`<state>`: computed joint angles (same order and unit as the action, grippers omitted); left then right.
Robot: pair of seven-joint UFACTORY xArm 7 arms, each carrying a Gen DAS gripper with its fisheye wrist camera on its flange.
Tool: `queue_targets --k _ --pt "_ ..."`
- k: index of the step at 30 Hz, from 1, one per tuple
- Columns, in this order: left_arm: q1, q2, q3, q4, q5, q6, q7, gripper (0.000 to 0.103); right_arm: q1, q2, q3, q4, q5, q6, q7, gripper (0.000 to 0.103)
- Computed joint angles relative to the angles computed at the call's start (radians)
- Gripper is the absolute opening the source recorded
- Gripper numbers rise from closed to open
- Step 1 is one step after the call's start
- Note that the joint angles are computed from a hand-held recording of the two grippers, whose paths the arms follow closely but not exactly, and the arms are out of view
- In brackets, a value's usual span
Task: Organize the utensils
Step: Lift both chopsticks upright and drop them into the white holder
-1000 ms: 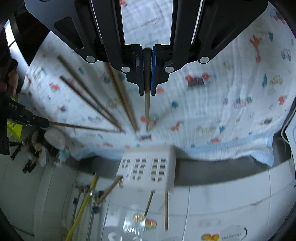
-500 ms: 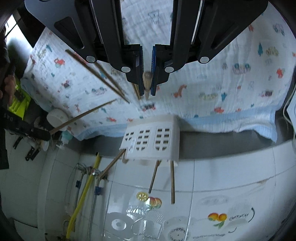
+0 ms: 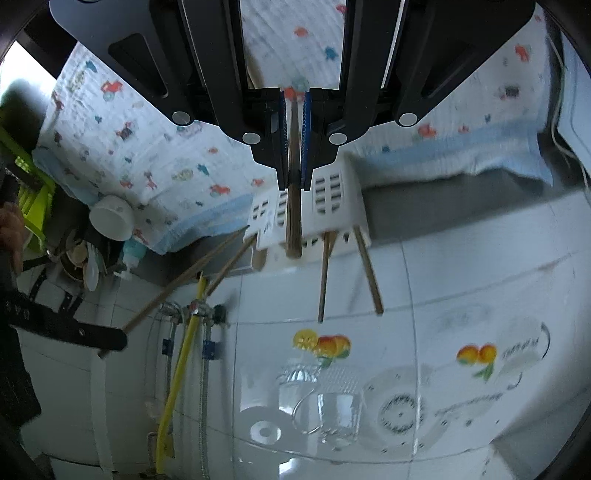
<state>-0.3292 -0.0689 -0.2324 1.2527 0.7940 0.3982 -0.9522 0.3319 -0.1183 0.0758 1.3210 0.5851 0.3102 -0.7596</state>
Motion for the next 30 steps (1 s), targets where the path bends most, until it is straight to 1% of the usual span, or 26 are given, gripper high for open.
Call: queue_targets --k 3,5,9,12,17,19,23,26,30 --pt "-0.004 0.031 0.007 0.061 -0.014 0.003 0.038 0.005 -0.011 0.04 0.013 0.056 -0.051 -0.003 0.038 0.006" --pt "-0.01 0.048 0.014 0.1 -0.003 0.009 0.046 0.005 -0.019 0.07 0.022 0.096 -0.077 -0.002 0.058 0.006" --pt "-0.028 0.085 0.034 0.194 0.036 0.022 0.052 0.005 -0.04 0.126 0.042 0.168 -0.133 0.007 0.106 0.006" --pt "-0.045 0.125 0.056 0.292 0.075 0.033 0.051 0.005 -0.055 0.163 0.054 0.21 -0.18 0.007 0.146 0.006" --pt "-0.094 0.211 0.106 0.458 0.148 0.068 0.047 0.005 -0.078 0.236 0.07 0.299 -0.22 0.027 0.198 0.006" --pt "-0.118 0.253 0.13 0.523 0.159 0.091 0.057 0.005 -0.084 0.266 0.074 0.335 -0.246 0.046 0.224 0.006" --pt "-0.149 0.339 0.178 0.627 0.117 0.124 0.105 0.005 -0.097 0.331 0.082 0.411 -0.281 0.095 0.265 0.006" --pt "-0.159 0.383 0.209 0.659 0.059 0.131 0.136 0.005 -0.111 0.367 0.09 0.451 -0.282 0.132 0.282 0.006" --pt "-0.164 0.412 0.237 0.659 -0.007 0.133 0.161 0.005 -0.115 0.4 0.091 0.477 -0.303 0.16 0.298 0.006"
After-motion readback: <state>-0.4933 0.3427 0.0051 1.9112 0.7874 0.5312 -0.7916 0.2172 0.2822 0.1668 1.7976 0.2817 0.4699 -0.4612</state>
